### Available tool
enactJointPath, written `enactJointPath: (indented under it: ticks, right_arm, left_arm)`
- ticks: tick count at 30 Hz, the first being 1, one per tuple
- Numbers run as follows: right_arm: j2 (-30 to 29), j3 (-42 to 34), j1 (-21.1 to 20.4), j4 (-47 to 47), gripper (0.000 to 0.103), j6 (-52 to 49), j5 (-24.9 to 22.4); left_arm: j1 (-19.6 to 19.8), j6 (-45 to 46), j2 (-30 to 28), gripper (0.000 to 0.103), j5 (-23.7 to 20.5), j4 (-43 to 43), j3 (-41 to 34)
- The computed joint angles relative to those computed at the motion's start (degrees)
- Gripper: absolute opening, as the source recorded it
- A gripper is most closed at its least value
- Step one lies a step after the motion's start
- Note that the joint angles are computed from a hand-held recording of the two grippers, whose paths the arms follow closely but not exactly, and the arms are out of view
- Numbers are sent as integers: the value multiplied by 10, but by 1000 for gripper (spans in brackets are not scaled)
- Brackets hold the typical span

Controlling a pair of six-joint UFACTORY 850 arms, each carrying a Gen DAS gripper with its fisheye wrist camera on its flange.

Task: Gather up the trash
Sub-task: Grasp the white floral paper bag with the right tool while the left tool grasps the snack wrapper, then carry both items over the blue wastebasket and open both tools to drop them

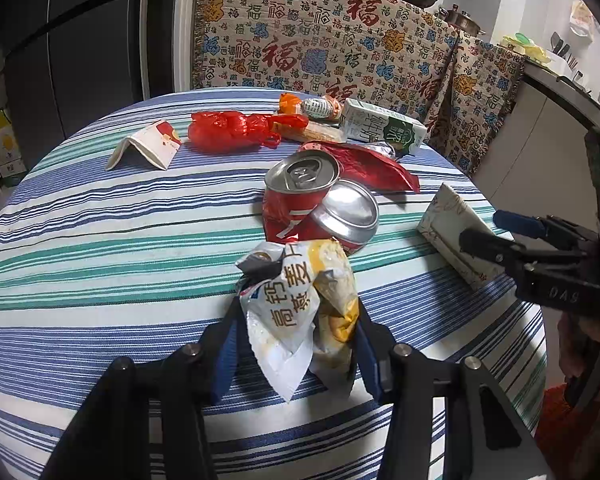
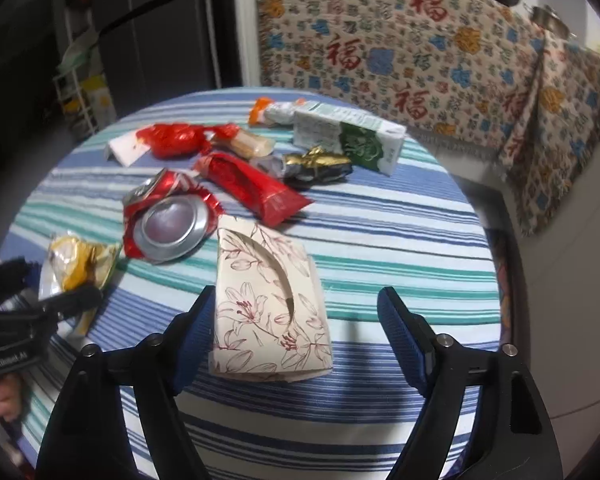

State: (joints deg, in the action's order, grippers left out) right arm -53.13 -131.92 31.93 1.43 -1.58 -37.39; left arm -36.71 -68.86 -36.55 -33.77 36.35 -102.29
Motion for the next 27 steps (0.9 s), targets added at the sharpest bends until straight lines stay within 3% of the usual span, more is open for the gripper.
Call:
enactJointPath:
  ticks: [2,3,9,14,27]
  right_arm:
    - [-18,-29,1,5,55,-10,-31]
    - [-30,-49,1,9,50,-19,-51]
    - [-32,-56,-9,42,45,-18,-63]
    - [-3,-17,-24,118,44,-48,-40]
    - [45,57,-49,200,45,-90,-17]
  left_arm:
    - [0,-3,0,47,1,1,0]
    - [0,-6,1,45,3,2,1]
    - [2,-13,7,33,11,-2,9]
    - [0,-12,11,27,22,1,13]
    - [-20,12,-8,25,12,-4,-32]
